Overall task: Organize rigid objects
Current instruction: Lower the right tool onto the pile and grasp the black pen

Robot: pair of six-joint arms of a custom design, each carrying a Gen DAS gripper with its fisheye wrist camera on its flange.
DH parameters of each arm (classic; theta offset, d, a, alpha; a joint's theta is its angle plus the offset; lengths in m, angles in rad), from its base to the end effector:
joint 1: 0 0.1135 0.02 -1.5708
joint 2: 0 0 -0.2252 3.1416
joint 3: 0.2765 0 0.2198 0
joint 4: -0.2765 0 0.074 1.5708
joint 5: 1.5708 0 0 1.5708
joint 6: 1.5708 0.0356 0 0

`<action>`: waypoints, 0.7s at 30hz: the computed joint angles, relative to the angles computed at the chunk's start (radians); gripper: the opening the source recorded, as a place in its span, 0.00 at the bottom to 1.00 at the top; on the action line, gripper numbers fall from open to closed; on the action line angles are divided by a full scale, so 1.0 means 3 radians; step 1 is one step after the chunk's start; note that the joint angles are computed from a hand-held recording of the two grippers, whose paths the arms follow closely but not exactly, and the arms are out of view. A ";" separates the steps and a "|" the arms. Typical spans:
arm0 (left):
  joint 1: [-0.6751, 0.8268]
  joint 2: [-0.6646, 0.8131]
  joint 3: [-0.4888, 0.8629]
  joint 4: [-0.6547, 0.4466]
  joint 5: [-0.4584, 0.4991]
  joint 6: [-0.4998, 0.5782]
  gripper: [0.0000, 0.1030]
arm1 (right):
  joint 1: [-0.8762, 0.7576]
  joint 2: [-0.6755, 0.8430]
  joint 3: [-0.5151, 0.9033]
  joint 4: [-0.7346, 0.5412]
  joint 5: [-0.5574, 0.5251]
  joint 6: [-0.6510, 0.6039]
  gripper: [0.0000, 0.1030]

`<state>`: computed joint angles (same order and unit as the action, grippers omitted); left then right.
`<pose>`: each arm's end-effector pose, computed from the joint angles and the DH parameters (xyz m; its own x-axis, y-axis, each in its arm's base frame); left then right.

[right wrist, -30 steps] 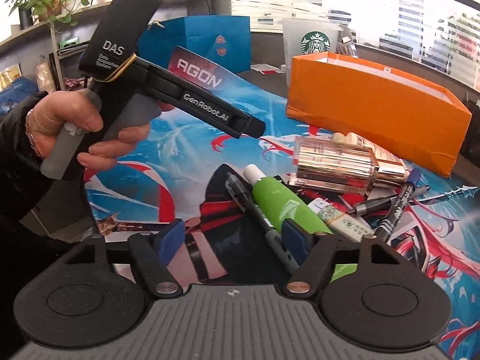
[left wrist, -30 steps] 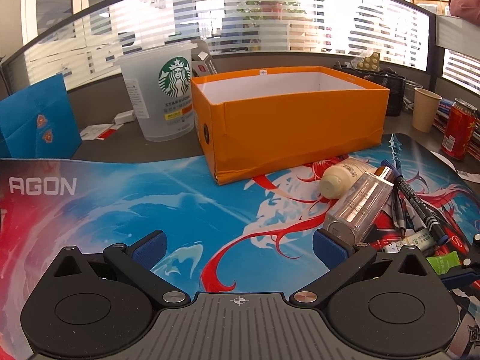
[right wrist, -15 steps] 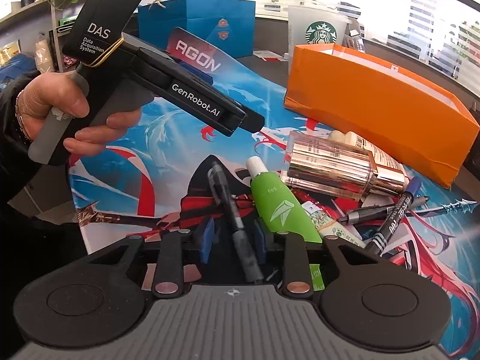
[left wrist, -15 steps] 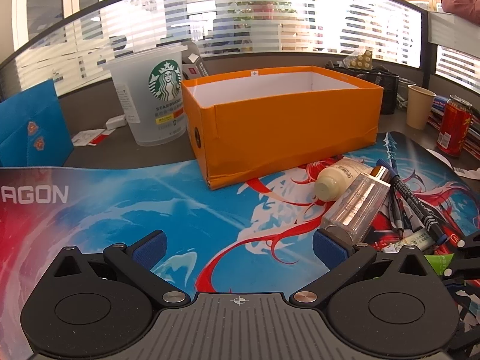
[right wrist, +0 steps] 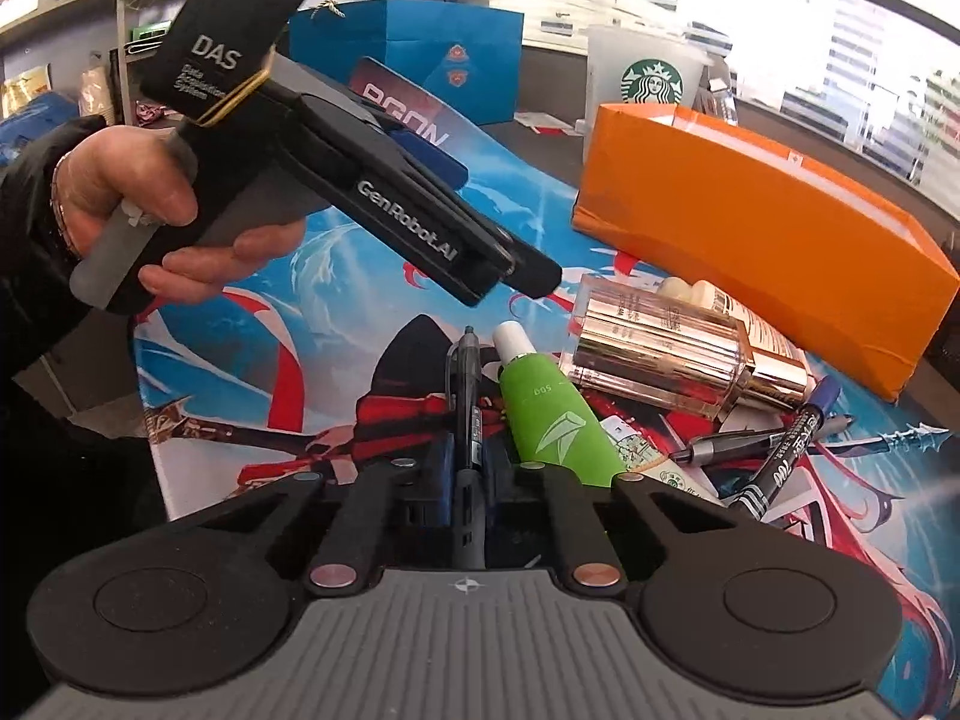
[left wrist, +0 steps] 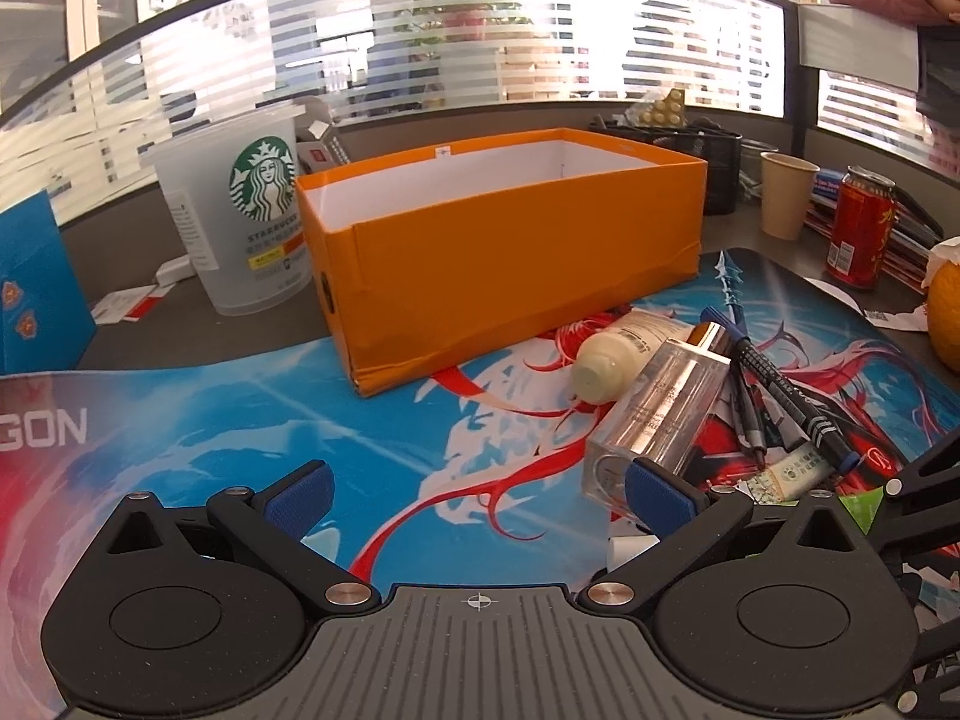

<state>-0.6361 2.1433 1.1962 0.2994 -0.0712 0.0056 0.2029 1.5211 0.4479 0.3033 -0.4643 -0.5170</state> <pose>0.3245 -0.2365 0.1001 -0.4823 0.3631 -0.7972 0.5496 0.8341 0.0474 0.2304 0.0637 0.1076 -0.3480 -0.5228 -0.7782 -0.7674 0.6357 -0.0839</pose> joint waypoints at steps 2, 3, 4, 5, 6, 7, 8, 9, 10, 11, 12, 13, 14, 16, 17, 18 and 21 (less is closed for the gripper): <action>-0.0013 0.0016 0.0036 -0.0040 -0.0008 0.0011 1.00 | -0.0008 -0.0030 -0.0006 -0.0041 -0.0019 -0.0023 0.09; -0.0022 0.0029 0.0056 -0.0054 -0.0017 0.0021 1.00 | -0.0020 -0.0053 -0.0007 -0.0078 -0.0034 -0.0035 0.09; -0.0033 0.0036 0.0071 -0.0070 -0.0023 0.0030 1.00 | -0.0037 -0.0077 -0.0011 -0.0115 -0.0051 -0.0046 0.09; -0.0041 0.0046 0.0090 -0.0086 -0.0028 0.0040 1.00 | -0.0058 -0.0099 -0.0021 -0.0140 -0.0074 -0.0051 0.09; -0.0050 0.0048 0.0102 -0.0099 -0.0032 0.0045 1.00 | -0.0086 -0.0121 -0.0036 -0.0158 -0.0110 -0.0054 0.09; -0.0058 0.0049 0.0105 -0.0092 -0.0049 0.0049 1.00 | -0.0107 -0.0148 -0.0055 -0.0175 -0.0138 -0.0053 0.09; -0.0065 0.0052 0.0109 -0.0086 -0.0063 0.0065 1.00 | -0.0125 -0.0188 -0.0086 -0.0184 -0.0159 -0.0050 0.09; -0.0071 0.0055 0.0116 -0.0085 -0.0070 0.0081 1.00 | -0.0157 -0.0236 -0.0121 -0.0189 -0.0195 -0.0043 0.09; -0.0075 0.0051 0.0120 -0.0088 -0.0076 0.0096 1.00 | -0.0190 -0.0297 -0.0163 -0.0209 -0.0240 -0.0033 0.09; -0.0074 0.0045 0.0119 -0.0089 -0.0068 0.0114 1.00 | -0.0225 -0.0367 -0.0211 -0.0211 -0.0275 -0.0021 0.09; -0.0079 0.0030 0.0096 -0.0070 -0.0058 0.0132 1.00 | -0.0260 -0.0446 -0.0258 -0.0225 -0.0301 -0.0008 0.09; -0.0082 0.0010 0.0063 -0.0043 -0.0042 0.0162 1.00 | -0.0298 -0.0526 -0.0296 -0.0262 -0.0329 -0.0004 0.09; -0.0086 -0.0013 0.0025 -0.0013 -0.0030 0.0198 1.00 | -0.0342 -0.0610 -0.0342 -0.0288 -0.0354 -0.0006 0.09; -0.0094 -0.0060 -0.0071 0.0077 -0.0006 0.0276 1.00 | -0.0467 -0.0752 -0.0417 -0.0342 -0.0437 -0.0011 0.09; -0.0090 -0.0080 -0.0110 0.0112 0.0031 0.0315 1.00 | -0.0544 -0.0813 -0.0448 -0.0370 -0.0496 -0.0017 0.09; -0.0089 -0.0090 -0.0135 0.0140 0.0065 0.0351 1.00 | -0.0622 -0.0872 -0.0467 -0.0421 -0.0556 -0.0022 0.09; -0.0093 -0.0108 -0.0194 0.0210 0.0142 0.0459 1.00 | -0.0812 -0.1047 -0.0518 -0.0569 -0.0637 -0.0084 0.09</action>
<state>-0.6641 2.1110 1.1380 0.3625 -0.0285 0.1433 -0.0407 1.2070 0.2925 0.1326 -0.6553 -0.5424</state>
